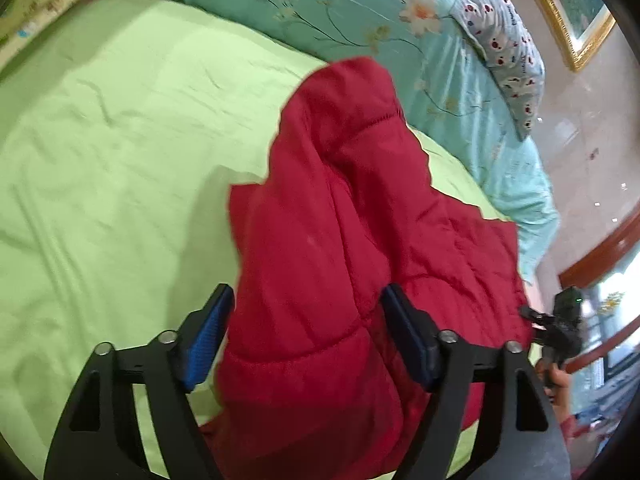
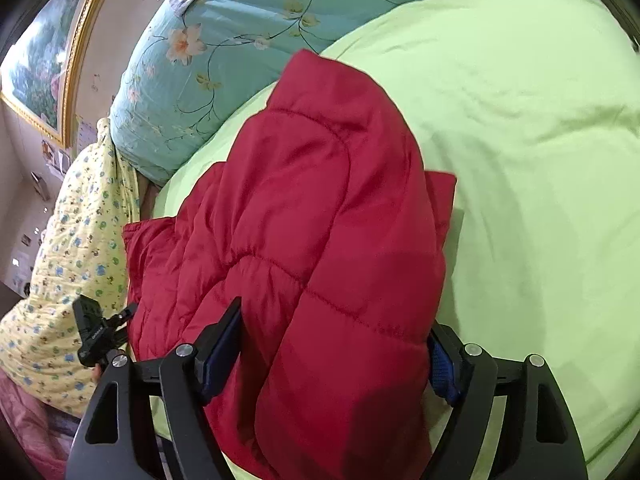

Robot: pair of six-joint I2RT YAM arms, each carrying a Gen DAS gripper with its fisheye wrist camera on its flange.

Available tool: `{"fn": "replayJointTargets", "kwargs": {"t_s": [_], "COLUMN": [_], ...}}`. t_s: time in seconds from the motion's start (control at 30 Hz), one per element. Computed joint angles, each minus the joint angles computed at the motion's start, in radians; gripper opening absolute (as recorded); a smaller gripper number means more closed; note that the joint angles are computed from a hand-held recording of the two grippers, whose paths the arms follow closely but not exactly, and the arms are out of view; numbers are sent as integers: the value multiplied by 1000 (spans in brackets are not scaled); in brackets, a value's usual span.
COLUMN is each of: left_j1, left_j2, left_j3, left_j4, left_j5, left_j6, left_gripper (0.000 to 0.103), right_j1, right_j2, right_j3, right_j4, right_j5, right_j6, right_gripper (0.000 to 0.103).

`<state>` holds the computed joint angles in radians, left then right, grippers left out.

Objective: Fold large clothes

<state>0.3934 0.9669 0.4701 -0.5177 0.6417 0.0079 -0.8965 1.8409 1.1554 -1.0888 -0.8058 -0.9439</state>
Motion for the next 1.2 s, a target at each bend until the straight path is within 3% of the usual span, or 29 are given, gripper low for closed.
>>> {"fn": "replayJointTargets", "kwargs": {"t_s": [0.17,0.33,0.43,0.63,0.67,0.7,0.77,0.87,0.93,1.1,1.13,1.2], "left_j1": [57,39,-57,-414,-448,-493,-537,-677,-799,-965,-960,-911], "left_j2": [-7,-128,-217,-314,-322,-335,-364,-398,-396,-216,-162,-29], "left_j3": [20,32,39,37,32,23,14,0,-5,-7,-4,-4], "left_j4": [-49,-77,-90,-97,-98,-97,-116,-114,-94,36,68,172], "left_j5": [9,-29,-68,-225,-237,-252,-254,-331,-453,-691,-721,-726], "left_j6": [51,12,-37,-150,-163,-183,-195,-245,-293,-338,-331,-307], "left_gripper": [77,77,77,77,77,77,77,77,77,77,77,77], "right_j1": [14,20,54,148,158,174,180,150,134,157,160,156], "right_j2": [-38,-64,-50,-39,-43,-71,-109,-182,-207,-160,-128,-106], "right_j3": [-17,-12,26,45,39,12,-15,-59,-77,-97,-80,-75], "right_j4": [46,111,149,244,253,290,315,368,420,555,546,551], "right_j5": [8,-13,-29,-12,-8,15,29,-32,-66,-41,-39,-35], "right_j6": [36,109,177,282,279,286,294,329,389,548,558,598], "right_gripper": [81,82,82,84,78,55,20,15,14,14,15,28]}}
